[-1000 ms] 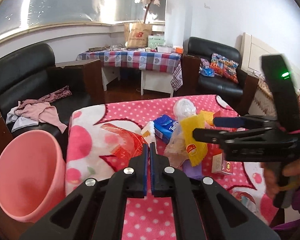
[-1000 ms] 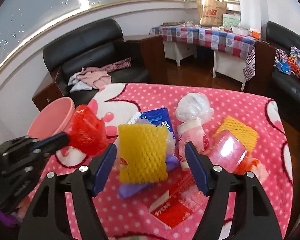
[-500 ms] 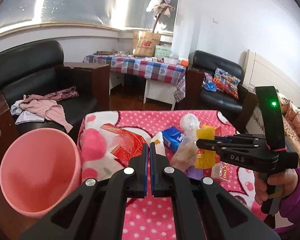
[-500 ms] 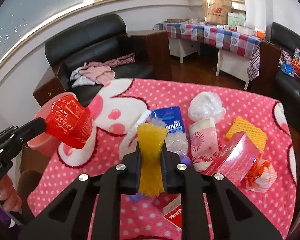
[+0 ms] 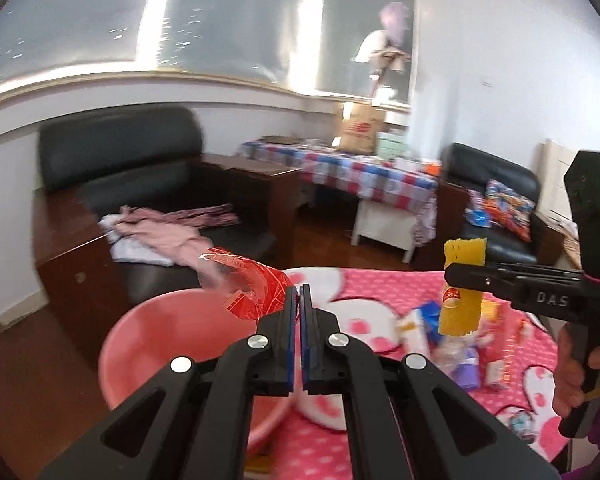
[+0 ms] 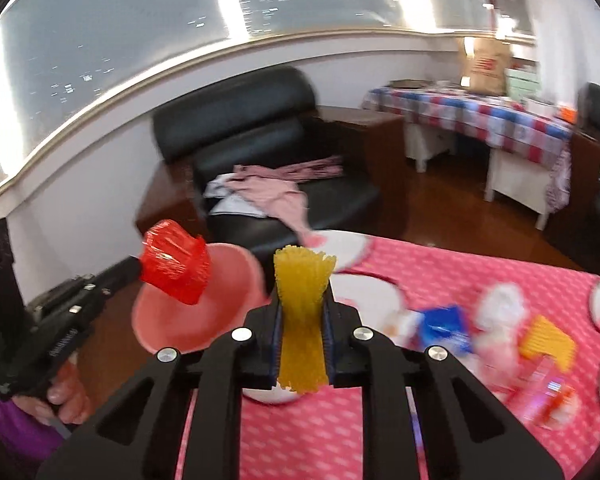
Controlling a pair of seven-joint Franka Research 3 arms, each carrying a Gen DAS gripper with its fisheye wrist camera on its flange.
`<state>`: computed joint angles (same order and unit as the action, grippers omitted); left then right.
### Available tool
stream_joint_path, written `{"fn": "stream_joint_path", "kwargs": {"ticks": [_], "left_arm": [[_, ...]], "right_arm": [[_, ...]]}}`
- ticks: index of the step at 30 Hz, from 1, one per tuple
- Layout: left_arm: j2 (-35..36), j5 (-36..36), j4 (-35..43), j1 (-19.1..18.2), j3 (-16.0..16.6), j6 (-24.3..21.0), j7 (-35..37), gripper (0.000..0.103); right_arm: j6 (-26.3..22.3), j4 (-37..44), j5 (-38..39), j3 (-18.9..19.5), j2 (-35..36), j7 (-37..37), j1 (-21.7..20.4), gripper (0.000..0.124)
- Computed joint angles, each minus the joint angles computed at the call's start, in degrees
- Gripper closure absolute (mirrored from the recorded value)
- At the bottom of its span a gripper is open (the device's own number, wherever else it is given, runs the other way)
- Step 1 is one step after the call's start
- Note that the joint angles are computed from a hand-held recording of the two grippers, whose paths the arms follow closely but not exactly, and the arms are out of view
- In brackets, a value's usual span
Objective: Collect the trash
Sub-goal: 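Carry the red packaging and yellow foam mesh over the pink bucket with both grippers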
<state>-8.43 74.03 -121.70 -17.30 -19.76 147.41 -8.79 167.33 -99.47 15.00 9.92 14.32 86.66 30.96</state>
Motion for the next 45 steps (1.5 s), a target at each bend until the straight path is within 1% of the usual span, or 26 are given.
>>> {"fn": "stream_joint_path", "kwargs": {"ticks": [2,4,8,9,10,13,16,21,26,39,45], "left_arm": [[-2.1,-1.7,-2.4,0.5,0.6,0.0,0.4,0.102],[-3.9,-4.2,-4.8,1.2,1.1,0.3,0.9,0.102],[-5.6,-9.4,-8.6,3.2,2.4,3.5,3.0,0.102],[-5.7,-11.5,-9.4,3.6,2.9,4.6,4.4,0.102],[-5.3,-13.0,-9.6,4.1,2.9,4.9,5.7,0.102],[-4.0,-17.4,-9.4,4.6,2.7,4.5,9.3,0.102],[-2.1,-20.3,-8.2,4.7,2.2,2.1,11.1,0.102],[-0.2,-23.3,-8.5,4.6,2.8,2.5,11.2,0.102],[1.2,-26.2,-8.6,4.4,3.5,2.7,11.7,0.102],[2.6,-30.0,-8.0,3.5,4.1,-0.8,11.2,0.101],[2.4,-30.1,-8.1,3.2,3.8,-2.3,9.7,0.101]], "right_arm": [[-1.8,4.7,0.6,1.4,3.6,-1.1,0.6,0.107],[-4.1,9.8,0.7,2.0,7.5,-1.4,1.7,0.107],[-8.4,19.0,-1.8,0.7,14.7,0.3,5.3,0.107],[-9.8,21.7,-2.3,0.4,16.7,0.6,6.1,0.107],[-10.3,22.5,-2.9,0.1,17.5,1.1,6.8,0.107],[-12.1,25.8,-5.4,-1.6,20.4,2.4,9.1,0.107],[-13.9,28.2,-7.2,-2.6,22.5,3.8,10.3,0.107],[-16.1,30.6,-9.1,-3.6,24.9,5.7,11.1,0.107],[-16.8,32.1,-10.7,-4.1,26.2,6.1,11.7,0.107],[-18.6,33.9,-13.3,-4.8,27.5,6.1,12.9,0.107],[-19.9,35.2,-13.8,-4.9,28.3,6.1,13.0,0.106]]}}
